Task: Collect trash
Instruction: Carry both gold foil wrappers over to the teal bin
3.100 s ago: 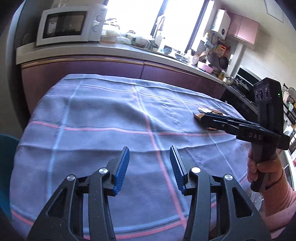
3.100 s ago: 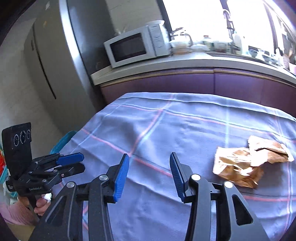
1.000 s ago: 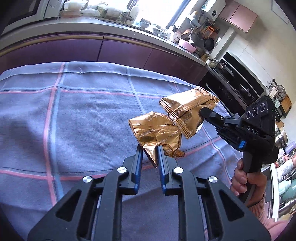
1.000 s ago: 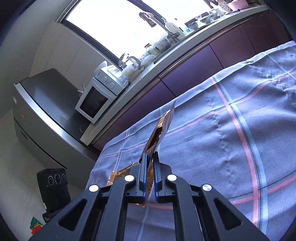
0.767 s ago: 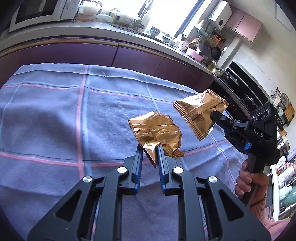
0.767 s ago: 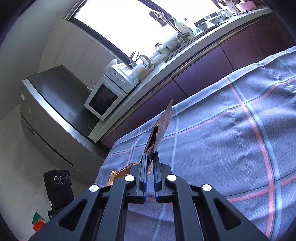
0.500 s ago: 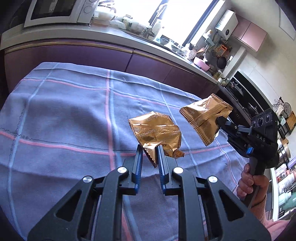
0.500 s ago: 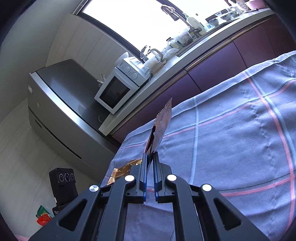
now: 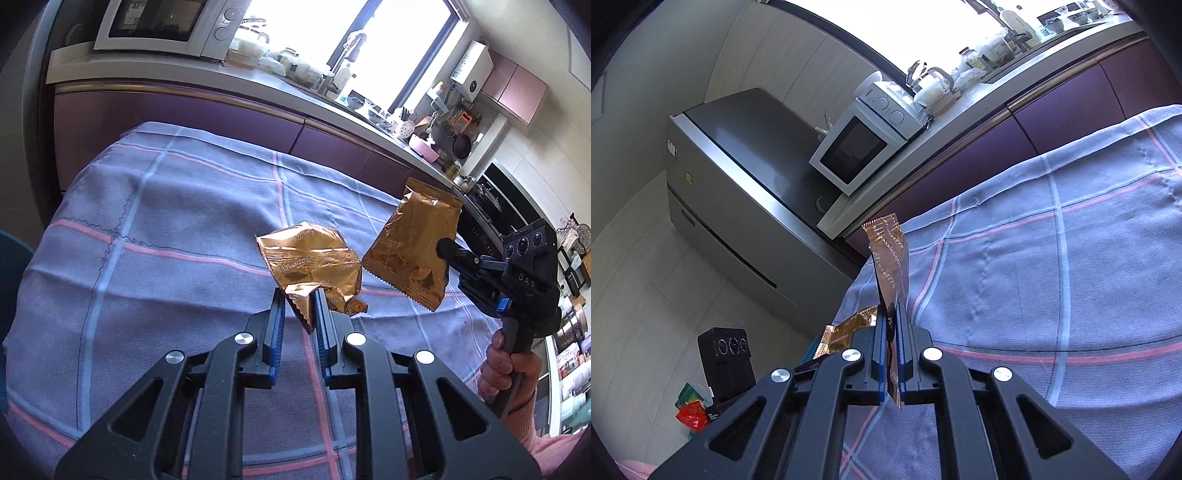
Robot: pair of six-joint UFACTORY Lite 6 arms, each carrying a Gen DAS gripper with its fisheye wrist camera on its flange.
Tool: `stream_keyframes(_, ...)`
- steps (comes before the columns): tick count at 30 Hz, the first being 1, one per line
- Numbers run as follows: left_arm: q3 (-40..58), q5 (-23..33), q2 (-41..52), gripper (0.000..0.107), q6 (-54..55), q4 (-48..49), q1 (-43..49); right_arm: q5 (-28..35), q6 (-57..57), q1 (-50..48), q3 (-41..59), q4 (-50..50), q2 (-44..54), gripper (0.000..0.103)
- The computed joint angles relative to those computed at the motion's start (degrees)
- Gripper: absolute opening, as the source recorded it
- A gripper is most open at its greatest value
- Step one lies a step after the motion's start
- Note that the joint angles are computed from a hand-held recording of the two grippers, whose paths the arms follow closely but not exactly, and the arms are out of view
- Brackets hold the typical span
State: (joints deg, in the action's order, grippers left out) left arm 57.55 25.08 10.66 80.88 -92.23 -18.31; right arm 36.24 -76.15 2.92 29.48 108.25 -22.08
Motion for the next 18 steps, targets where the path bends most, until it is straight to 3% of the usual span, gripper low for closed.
stream_keyframes(18, -14.49, 1.35, -14.84, 0.017, 3.28, -0.23, 8.98, -1.69, -5.34, 12.0, 6.86, 8.38, 8.8, 0.004)
